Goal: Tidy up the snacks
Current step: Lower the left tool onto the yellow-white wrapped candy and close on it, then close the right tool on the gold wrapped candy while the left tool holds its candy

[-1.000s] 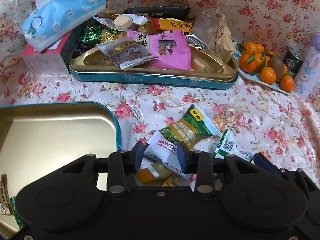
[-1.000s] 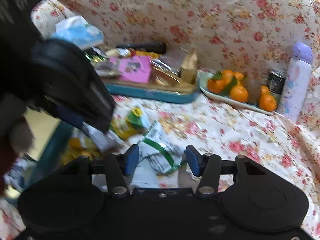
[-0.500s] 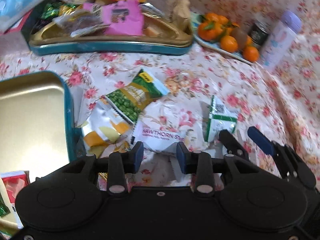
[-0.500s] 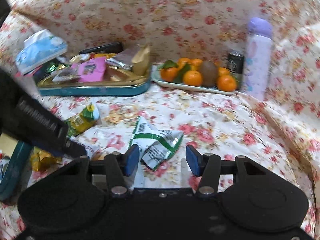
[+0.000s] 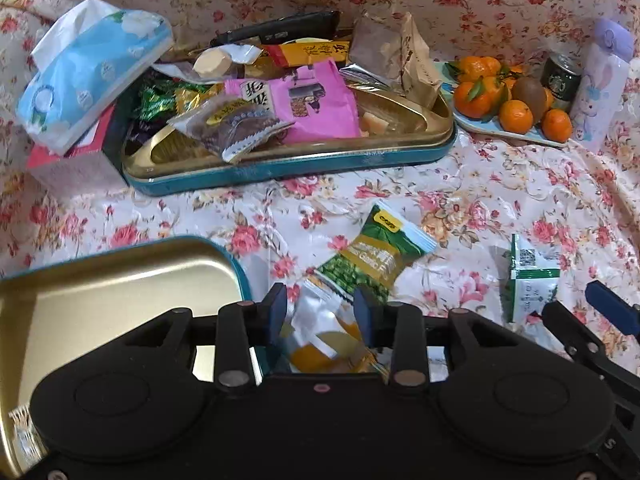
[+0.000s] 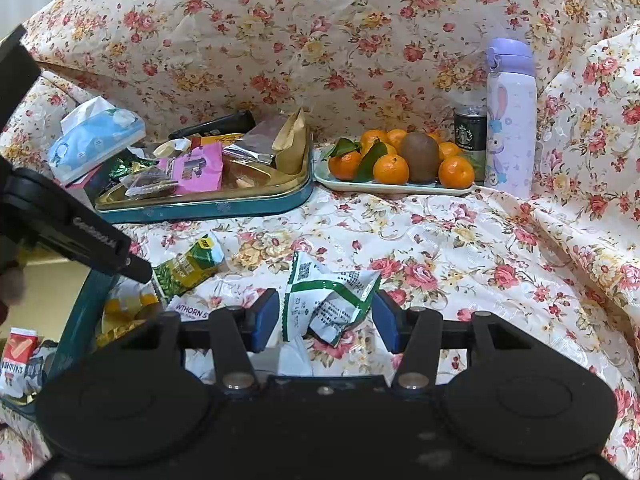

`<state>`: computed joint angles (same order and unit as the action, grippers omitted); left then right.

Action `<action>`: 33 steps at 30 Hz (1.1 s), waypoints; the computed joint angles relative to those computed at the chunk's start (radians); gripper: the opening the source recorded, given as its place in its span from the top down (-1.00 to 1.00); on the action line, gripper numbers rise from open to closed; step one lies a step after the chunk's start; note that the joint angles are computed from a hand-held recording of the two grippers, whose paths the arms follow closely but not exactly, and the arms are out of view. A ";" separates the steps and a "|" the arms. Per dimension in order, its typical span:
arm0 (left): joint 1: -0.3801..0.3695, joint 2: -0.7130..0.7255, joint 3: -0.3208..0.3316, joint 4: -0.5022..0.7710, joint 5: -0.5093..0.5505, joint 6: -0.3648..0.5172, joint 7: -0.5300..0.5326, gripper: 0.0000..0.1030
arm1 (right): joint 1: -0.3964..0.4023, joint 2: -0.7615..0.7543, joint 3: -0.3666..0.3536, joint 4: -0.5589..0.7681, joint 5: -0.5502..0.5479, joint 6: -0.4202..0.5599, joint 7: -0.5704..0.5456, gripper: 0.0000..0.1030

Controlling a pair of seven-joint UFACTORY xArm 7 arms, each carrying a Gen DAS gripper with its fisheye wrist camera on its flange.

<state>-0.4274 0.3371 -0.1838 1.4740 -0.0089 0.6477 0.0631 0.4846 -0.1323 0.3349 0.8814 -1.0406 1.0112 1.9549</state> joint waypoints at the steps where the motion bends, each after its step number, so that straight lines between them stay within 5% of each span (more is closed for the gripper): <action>1: 0.002 0.005 -0.003 0.003 -0.002 -0.006 0.012 0.13 | 0.001 0.000 0.001 0.000 0.000 0.001 -0.001 -0.05; 8: -0.025 0.019 0.016 -0.008 0.069 -0.008 -0.016 0.10 | 0.002 -0.004 0.000 -0.004 0.004 0.001 0.002 -0.05; 20: 0.016 -0.058 -0.061 -0.102 -0.204 0.054 0.029 0.11 | 0.018 -0.047 0.032 -0.036 0.003 0.073 0.045 -0.05; 33: -0.014 -0.116 -0.059 -0.184 -0.243 -0.007 0.042 0.10 | 0.066 -0.104 0.122 -0.050 0.024 0.186 0.189 -0.06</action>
<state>-0.4413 0.2214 -0.2431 1.2896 -0.2521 0.6408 0.1054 0.5502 -0.2359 0.4565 0.8317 -1.0162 1.1975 2.1439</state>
